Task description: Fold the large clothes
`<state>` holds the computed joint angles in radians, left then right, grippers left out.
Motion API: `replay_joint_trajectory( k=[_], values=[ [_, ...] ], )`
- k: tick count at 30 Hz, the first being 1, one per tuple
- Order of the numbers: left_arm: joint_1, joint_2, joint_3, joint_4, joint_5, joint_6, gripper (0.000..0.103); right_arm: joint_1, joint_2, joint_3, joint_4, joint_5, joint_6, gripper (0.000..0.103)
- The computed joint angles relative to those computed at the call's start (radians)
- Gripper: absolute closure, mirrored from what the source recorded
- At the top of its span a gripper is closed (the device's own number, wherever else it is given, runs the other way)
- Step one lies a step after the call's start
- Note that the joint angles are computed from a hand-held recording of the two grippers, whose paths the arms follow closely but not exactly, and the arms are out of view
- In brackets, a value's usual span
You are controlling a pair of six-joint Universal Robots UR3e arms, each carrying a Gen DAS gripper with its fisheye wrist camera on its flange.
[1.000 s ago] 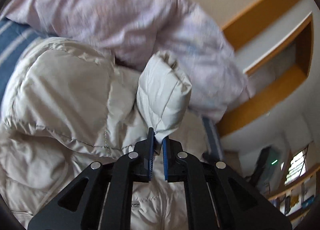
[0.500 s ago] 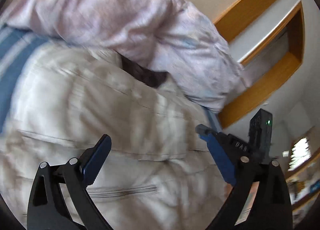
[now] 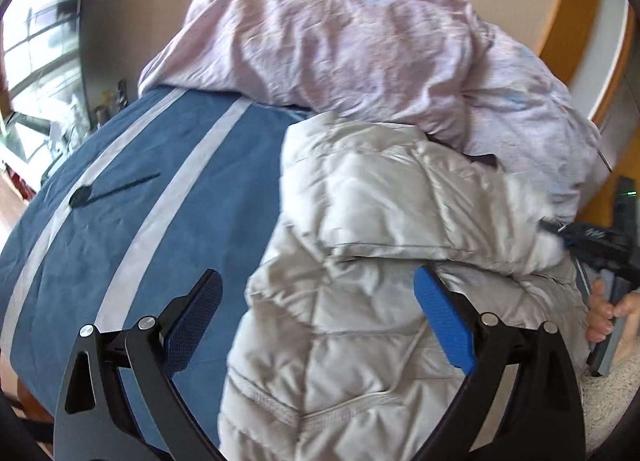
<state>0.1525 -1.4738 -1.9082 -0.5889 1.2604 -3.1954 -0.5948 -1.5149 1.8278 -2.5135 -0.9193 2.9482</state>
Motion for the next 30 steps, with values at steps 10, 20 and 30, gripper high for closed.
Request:
replay_joint_trajectory(
  k=[10,20,30],
  values=[
    [-0.017,0.004,-0.031,0.029,0.092,0.043,0.006,0.130,0.120,-0.076,-0.051,-0.356,0.054,0.075],
    [0.013,0.001,-0.042,0.014,0.053,0.065,0.006,0.047,0.000,0.004,0.011,-0.156,-0.094,0.075],
    [0.092,0.051,-0.073,-0.085,-0.041,0.111,0.006,0.023,0.185,-0.213,0.301,-0.114,-0.107,0.074]
  ],
)
